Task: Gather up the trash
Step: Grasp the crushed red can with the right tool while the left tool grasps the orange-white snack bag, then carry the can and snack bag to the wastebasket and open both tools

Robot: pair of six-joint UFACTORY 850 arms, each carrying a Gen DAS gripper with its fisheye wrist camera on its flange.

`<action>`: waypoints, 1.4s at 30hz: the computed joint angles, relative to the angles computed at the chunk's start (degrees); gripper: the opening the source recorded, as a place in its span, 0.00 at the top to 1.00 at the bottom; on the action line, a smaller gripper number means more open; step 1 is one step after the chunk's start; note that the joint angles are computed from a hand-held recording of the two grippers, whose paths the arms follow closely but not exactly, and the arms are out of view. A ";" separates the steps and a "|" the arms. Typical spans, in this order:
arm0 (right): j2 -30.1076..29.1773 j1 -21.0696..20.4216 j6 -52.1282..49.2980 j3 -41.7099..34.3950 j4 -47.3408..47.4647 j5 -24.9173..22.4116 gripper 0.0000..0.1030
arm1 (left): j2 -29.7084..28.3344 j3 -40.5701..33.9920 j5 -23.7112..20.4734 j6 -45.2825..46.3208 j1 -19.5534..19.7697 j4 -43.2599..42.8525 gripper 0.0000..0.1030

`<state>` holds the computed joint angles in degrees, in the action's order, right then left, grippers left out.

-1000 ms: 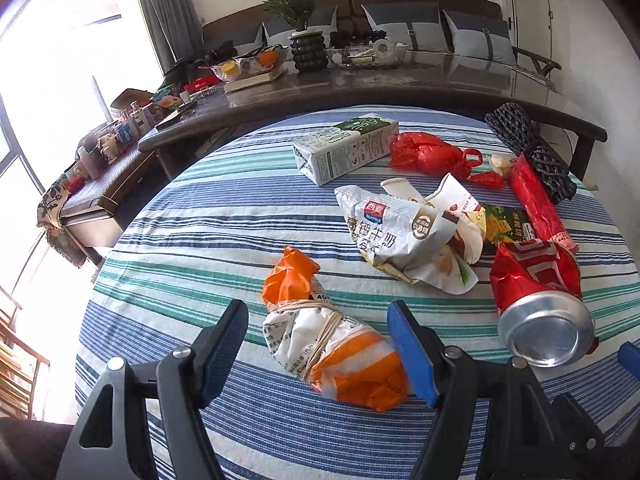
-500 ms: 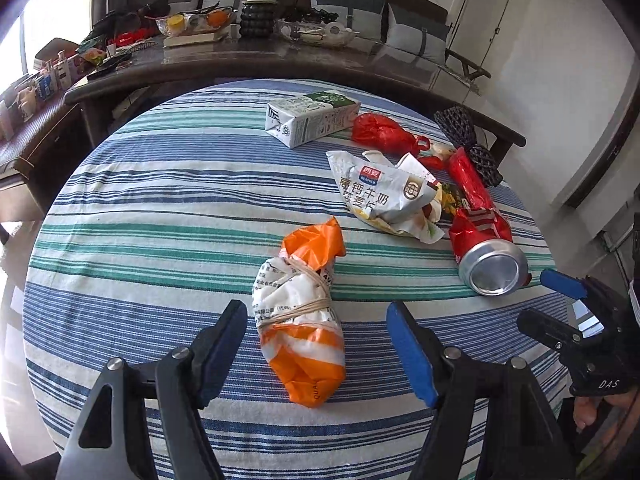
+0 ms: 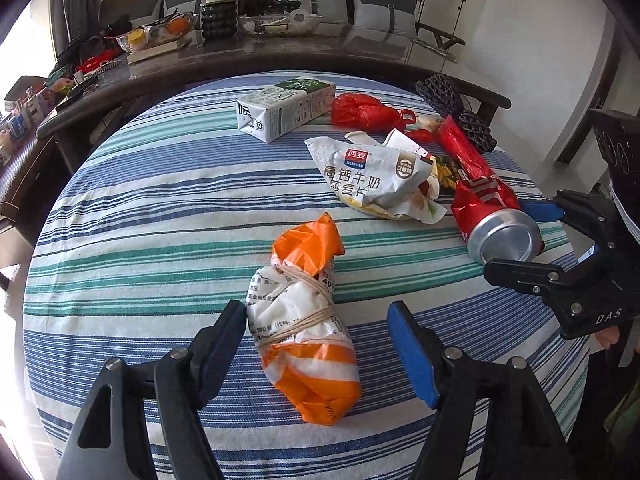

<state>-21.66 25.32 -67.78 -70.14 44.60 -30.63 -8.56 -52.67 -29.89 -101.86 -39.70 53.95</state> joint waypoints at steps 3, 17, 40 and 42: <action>-0.70 -0.58 1.23 -0.66 0.11 -1.81 0.33 | -0.04 -0.21 -0.23 0.69 -0.09 -0.28 0.53; 6.61 -3.41 -1.95 5.74 6.53 -3.61 0.56 | -0.10 -1.19 -1.53 -8.06 -3.91 4.75 0.54; 10.62 -10.64 -3.57 10.26 9.92 -3.30 0.56 | -8.83 -14.59 -10.16 -2.21 -9.69 4.03 0.55; 10.63 -10.99 -3.59 10.37 9.96 -3.27 0.56 | -9.38 -15.38 -10.56 -1.73 -9.84 3.95 0.55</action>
<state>-11.04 14.33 -71.37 -59.76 54.56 -33.91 -17.95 -68.04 -40.44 -103.59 -49.55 57.90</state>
